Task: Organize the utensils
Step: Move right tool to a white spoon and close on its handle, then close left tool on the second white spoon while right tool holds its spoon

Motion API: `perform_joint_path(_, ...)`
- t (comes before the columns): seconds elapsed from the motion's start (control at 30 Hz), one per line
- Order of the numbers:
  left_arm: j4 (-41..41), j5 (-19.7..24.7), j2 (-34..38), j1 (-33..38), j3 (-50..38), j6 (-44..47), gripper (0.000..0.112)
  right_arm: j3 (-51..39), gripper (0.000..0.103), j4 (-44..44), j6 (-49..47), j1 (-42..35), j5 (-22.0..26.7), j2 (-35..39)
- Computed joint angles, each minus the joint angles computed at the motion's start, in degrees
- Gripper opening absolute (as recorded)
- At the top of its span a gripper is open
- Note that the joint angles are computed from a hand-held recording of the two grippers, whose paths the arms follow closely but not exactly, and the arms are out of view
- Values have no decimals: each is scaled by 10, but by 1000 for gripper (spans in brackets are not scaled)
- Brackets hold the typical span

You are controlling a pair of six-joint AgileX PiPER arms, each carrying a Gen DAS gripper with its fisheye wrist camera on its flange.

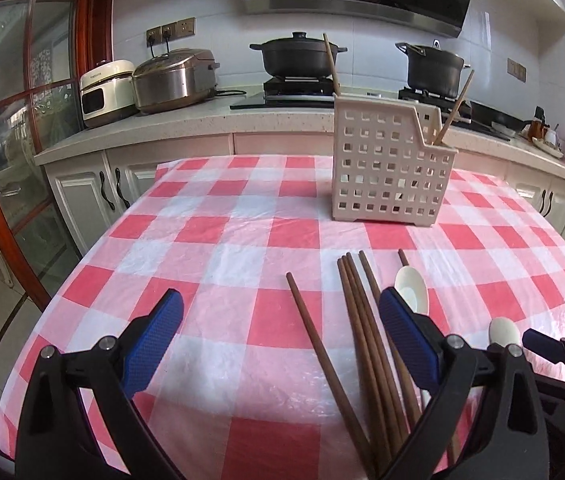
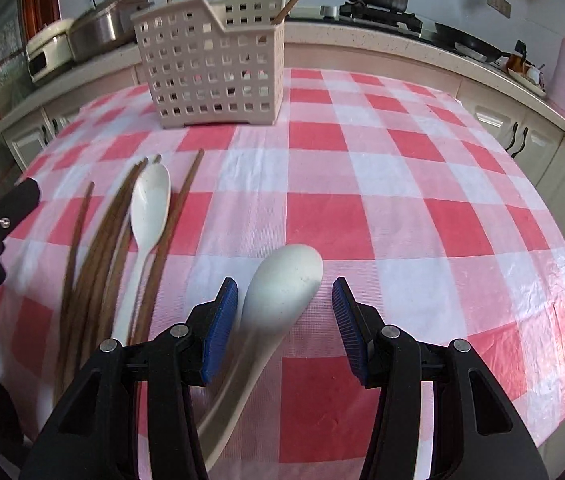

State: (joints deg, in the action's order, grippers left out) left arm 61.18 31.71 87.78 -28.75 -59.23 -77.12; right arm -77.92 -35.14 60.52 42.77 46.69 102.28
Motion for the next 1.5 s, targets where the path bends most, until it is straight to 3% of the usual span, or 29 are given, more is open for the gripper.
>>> perform_joint_path(0.07, -12, -2, 3, 2, -2, 14, 95, -5, 45, -2, 0, 1, 4, 4)
perform_joint_path(0.13, -28, -4, 7, 2, -7, 31, 95, -1, 35, 0, 0, -3, -3, 2)
perform_joint_path(0.23, -55, -8, 16, -2, -19, 61, 95, 18, 33, -4, 9, -9, -19, -10)
perform_joint_path(0.43, -186, -16, 61, -6, -81, 190, 88, 85, 33, -14, 42, -37, -71, -62)
perform_joint_path(0.63, -271, 21, 137, -18, -185, 270, 74, 125, 33, -37, 58, -47, -101, -102)
perform_joint_path(0.9, -278, 105, 207, -45, -289, 291, 68, 164, 33, -31, 54, -68, -151, -139)
perform_joint_path(1.03, -325, 133, 235, -34, -326, 340, 46, 178, 33, -33, 58, -75, -169, -151)
perform_joint_path(1.07, -330, 135, 238, -32, -329, 343, 45, 181, 33, -31, 57, -76, -172, -154)
perform_joint_path(1.2, -331, 126, 239, -28, -322, 345, 32, 186, 33, -36, 63, -74, -176, -159)
perform_joint_path(1.5, -310, 65, 187, -27, -256, 307, 32, 184, 33, -63, 86, -60, -172, -160)
